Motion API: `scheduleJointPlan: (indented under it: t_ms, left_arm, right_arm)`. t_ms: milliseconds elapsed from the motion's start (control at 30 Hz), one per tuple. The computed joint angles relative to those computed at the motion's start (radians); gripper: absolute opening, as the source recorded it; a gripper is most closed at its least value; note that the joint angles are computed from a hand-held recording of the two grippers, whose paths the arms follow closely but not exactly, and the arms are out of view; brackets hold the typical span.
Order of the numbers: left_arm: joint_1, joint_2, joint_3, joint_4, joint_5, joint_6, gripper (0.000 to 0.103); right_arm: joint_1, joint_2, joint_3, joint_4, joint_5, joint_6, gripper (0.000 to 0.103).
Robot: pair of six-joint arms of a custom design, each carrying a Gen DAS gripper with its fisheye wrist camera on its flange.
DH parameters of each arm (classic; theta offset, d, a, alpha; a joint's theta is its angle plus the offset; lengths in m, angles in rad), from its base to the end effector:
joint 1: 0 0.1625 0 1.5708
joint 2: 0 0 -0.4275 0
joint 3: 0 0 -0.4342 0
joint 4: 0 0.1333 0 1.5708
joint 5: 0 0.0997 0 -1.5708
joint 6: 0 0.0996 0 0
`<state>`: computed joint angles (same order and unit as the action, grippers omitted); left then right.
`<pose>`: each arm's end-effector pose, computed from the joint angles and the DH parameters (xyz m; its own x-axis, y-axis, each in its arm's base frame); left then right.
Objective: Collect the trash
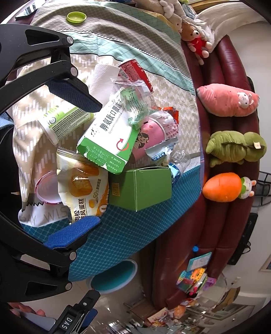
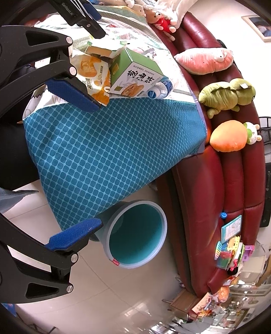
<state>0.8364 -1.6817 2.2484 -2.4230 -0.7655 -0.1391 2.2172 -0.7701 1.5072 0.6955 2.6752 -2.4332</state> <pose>-0.1387 -0.4597 0.3161 -0.7333 0.2118 -0.6461 0.5466 0.7488 -0.3748 0.3581 -0.4010 0.1102 -0.7170 0.3833 0.5822 -0.1713 0.7127 -0.6802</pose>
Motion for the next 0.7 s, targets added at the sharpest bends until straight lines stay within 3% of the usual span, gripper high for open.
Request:
scheduleJointPlan:
  t_ms: [700]
  left_arm:
    - [0.036,0.014,0.006,-0.032,-0.013,0.021,0.099]
  right_arm:
    - [-0.021,0.039,-0.025,0.024,-0.030,-0.003,0.097]
